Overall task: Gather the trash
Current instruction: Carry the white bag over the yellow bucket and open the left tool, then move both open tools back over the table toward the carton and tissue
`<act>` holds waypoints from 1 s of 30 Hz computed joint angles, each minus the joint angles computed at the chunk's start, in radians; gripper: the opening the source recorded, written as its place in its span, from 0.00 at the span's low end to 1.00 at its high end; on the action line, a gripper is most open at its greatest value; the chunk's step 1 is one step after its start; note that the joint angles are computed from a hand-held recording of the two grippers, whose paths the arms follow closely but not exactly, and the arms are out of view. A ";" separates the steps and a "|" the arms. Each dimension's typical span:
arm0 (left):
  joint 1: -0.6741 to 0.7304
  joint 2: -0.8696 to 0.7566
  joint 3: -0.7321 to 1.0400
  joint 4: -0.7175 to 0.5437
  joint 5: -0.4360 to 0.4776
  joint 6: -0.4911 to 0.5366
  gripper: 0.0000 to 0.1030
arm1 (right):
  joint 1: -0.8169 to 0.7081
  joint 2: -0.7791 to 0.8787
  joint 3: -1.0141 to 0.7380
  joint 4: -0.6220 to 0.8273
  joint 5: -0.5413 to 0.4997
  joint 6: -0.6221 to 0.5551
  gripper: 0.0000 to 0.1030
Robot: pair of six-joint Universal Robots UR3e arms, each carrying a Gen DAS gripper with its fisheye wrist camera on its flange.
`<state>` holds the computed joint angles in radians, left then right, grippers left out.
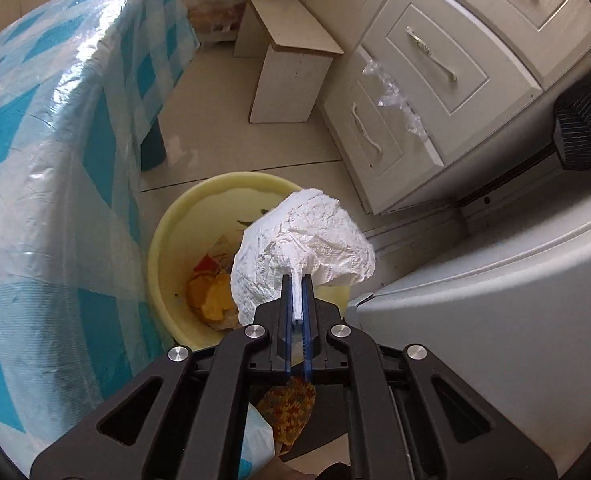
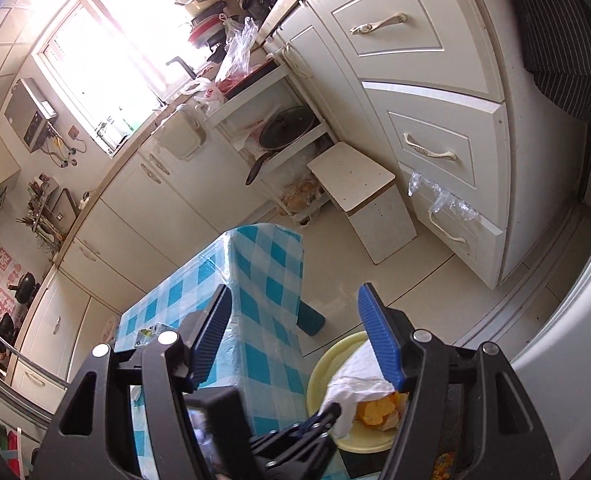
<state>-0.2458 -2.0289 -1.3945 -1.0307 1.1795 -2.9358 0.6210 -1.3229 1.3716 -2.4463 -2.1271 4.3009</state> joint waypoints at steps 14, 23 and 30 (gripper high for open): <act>0.051 0.139 -0.054 -0.007 0.016 0.096 0.48 | -0.002 0.023 -0.028 -0.015 0.016 0.005 0.62; 0.214 0.409 -0.238 0.190 0.114 0.276 0.73 | 0.018 0.147 -0.220 0.059 0.032 -0.023 0.64; 0.390 0.422 -0.193 0.225 0.100 0.361 0.75 | 0.059 0.377 -0.608 0.255 0.040 -0.089 0.67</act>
<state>0.1444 -1.6067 -1.5879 -0.8057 1.2800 -2.5752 0.6800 -0.9456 0.7639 -2.1911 -2.0866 4.2117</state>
